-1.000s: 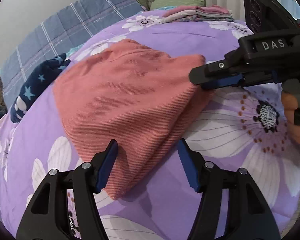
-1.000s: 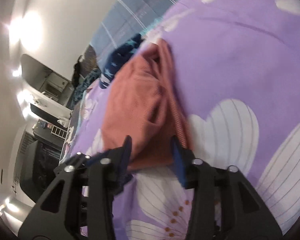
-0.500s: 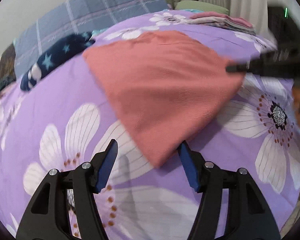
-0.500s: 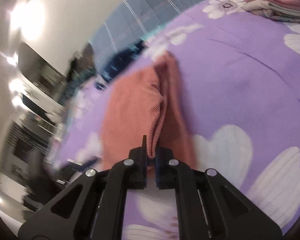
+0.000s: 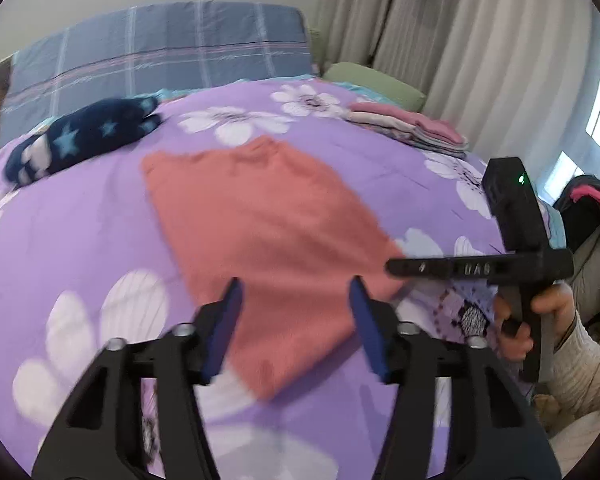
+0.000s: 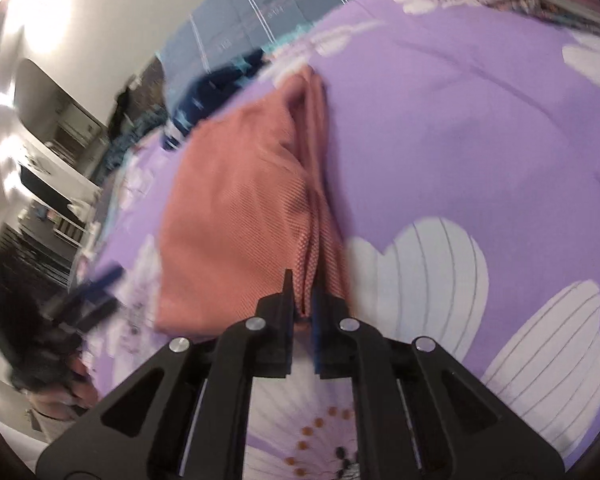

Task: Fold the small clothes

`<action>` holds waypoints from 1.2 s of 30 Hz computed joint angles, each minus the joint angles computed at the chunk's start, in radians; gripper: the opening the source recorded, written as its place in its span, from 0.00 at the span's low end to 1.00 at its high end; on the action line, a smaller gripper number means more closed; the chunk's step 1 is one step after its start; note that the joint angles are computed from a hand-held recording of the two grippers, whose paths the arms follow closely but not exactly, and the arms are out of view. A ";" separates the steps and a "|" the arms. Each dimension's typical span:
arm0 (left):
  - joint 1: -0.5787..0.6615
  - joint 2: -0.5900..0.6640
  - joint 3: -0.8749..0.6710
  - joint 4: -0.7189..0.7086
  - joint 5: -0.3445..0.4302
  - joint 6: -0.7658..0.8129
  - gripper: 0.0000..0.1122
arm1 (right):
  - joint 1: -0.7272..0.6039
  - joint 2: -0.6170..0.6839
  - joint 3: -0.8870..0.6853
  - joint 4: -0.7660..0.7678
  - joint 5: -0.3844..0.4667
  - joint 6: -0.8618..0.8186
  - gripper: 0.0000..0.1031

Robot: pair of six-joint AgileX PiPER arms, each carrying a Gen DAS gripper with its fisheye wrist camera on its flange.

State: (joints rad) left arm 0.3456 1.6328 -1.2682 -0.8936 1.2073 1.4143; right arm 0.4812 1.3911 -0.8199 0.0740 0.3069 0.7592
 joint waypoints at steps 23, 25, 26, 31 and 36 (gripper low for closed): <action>-0.170 0.044 0.135 0.071 -0.263 0.085 0.40 | -0.211 0.731 -1.263 -0.008 0.607 -0.510 0.23; -0.171 0.043 0.138 0.069 -0.266 0.088 0.40 | -0.213 0.853 -1.463 -0.023 0.748 -0.506 0.23; -0.172 0.041 0.141 0.067 -0.269 0.091 0.40 | -0.218 0.915 -1.556 -0.013 0.807 -0.517 0.25; -0.173 0.041 0.145 0.063 -0.276 0.099 0.40 | -0.208 0.949 -1.575 -0.051 0.797 -0.511 0.06; -0.175 0.032 0.160 0.058 -0.288 0.109 0.40 | -0.189 0.897 -1.468 -0.203 0.707 -0.414 0.05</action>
State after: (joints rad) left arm 0.1704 1.6648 -1.1084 -0.8356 0.9195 1.5236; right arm 0.2926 2.2877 -2.2881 -0.1295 1.0140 0.3448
